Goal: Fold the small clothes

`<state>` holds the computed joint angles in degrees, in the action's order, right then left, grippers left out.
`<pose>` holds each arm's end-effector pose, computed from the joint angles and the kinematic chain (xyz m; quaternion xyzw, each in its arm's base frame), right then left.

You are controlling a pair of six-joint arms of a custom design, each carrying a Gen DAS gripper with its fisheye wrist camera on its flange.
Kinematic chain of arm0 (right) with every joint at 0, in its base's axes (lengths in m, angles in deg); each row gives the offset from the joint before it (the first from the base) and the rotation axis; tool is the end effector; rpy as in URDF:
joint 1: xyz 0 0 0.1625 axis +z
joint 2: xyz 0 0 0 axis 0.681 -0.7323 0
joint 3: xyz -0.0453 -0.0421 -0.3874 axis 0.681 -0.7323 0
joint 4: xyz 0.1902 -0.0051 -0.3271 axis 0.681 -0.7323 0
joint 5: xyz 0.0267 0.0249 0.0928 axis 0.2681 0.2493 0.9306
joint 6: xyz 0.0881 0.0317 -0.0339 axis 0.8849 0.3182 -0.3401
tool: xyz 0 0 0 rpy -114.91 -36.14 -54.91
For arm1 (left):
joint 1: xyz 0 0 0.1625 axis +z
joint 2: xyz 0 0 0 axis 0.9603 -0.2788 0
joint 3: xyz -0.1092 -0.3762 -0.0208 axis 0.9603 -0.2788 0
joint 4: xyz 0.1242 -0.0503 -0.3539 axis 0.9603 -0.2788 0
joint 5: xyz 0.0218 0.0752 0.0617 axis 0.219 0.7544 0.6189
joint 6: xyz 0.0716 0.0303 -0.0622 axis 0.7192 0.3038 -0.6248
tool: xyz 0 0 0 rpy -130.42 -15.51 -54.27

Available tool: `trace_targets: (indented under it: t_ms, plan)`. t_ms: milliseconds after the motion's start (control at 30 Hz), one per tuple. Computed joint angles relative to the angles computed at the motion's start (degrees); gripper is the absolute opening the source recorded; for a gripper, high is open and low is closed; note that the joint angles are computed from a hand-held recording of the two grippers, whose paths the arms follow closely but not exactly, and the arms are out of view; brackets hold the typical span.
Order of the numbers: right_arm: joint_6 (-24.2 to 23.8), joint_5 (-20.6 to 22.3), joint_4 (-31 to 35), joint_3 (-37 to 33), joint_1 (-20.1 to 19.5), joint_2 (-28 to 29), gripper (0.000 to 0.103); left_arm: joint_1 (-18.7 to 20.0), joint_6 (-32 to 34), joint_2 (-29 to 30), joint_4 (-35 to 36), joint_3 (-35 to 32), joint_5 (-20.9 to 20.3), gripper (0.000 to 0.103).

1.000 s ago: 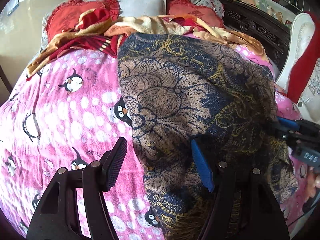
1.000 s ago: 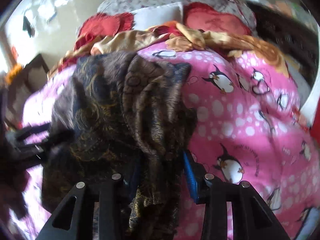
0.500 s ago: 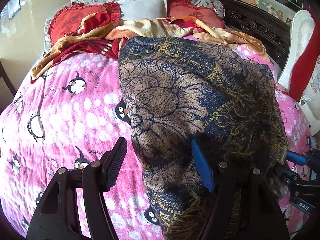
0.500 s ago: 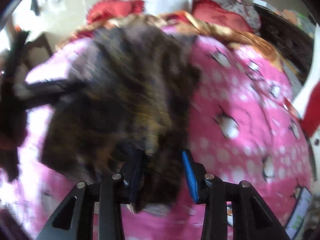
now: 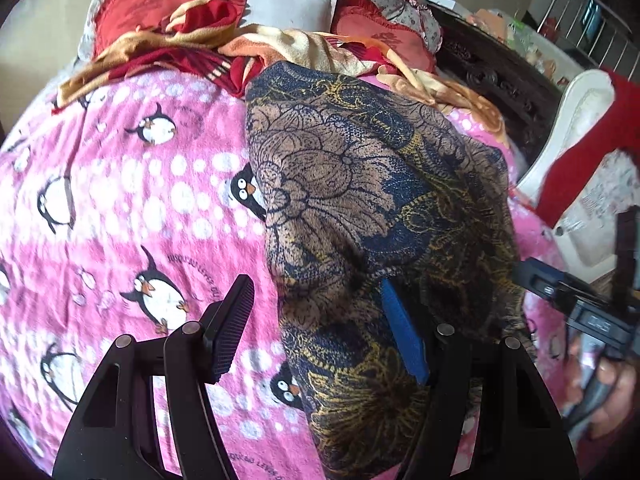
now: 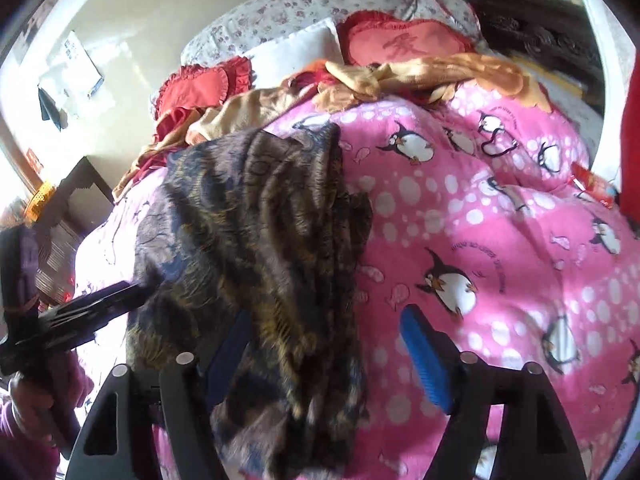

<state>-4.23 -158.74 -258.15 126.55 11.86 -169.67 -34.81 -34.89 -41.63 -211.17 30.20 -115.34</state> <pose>-0.0490 -0.2992 0.2422 -0.0050 -0.8959 0.3619 0.2576 -0.2730 -0.4515 -0.0176 0.2724 0.9320 -0.1634 0.1747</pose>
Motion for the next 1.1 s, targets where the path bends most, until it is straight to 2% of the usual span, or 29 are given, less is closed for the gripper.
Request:
trace_targets:
  t_ms: [233, 400, 467, 500, 567, 633, 733, 800, 867, 900, 933, 1000, 1100]
  plan:
    - [0.93, 1.23, 2.00, -3.40, 0.03, 1.63, 0.075, 0.98, 0.27, 0.55, -0.31, -0.50, -2.37, 0.067]
    - [1.86, -0.04, -1.52, -4.98, 2.70, 4.27, 0.075, 1.24, -0.24, 2.00, -0.71, -1.34, -2.40, 0.067]
    - [2.43, 0.02, -1.02, -6.29, 3.75, 5.08, 0.052, 1.26, -0.86, 2.27, -0.28, -1.57, -2.60, 0.067]
    - [2.21, -0.51, -0.19, -7.09, 4.41, 5.48, 0.028, 1.18, -0.85, 2.29, -0.45, -1.51, -2.57, 0.067]
    - [1.88, -3.65, -0.56, -8.43, 6.22, 7.41, 0.024, 1.07, -0.52, 2.15, -0.77, -1.23, -2.36, 0.067]
    - [1.28, -3.90, -2.28, -8.44, 6.14, 8.64, 0.022, 1.16, -0.25, 1.97, -1.32, -0.95, -2.32, 0.067]
    - [1.72, -0.20, -1.92, -7.09, 3.70, 6.78, 0.022, 1.95, 0.14, 1.65, -3.31, 0.01, -3.39, 0.067]
    - [1.24, 2.96, -2.62, -5.78, 1.83, 5.36, 0.022, 2.54, 0.34, 1.90, -5.61, 0.77, -4.17, 0.072]
    - [0.96, 4.42, -3.22, -5.05, 0.52, 4.76, 0.053, 3.58, -0.10, 2.18, -7.33, 1.29, -5.94, 0.078]
    - [1.05, 4.80, -3.22, -4.94, -0.10, 4.60, 0.084, 4.11, -0.70, 2.45, -7.59, 1.14, -7.00, 0.078]
    - [0.68, 7.58, -2.76, -4.30, -1.99, 3.79, 0.091, 4.79, -1.33, 2.73, -7.75, 0.94, -8.27, 0.078]
    - [-0.71, 11.05, 1.22, -4.14, -4.13, 1.91, 0.091, 5.79, -2.08, 3.31, -8.12, 0.37, -10.34, 0.080]
    - [-2.04, 10.65, 2.50, -5.13, -4.06, 3.22, 0.091, 6.15, -2.30, 4.45, -9.33, -0.50, -11.55, 0.083]
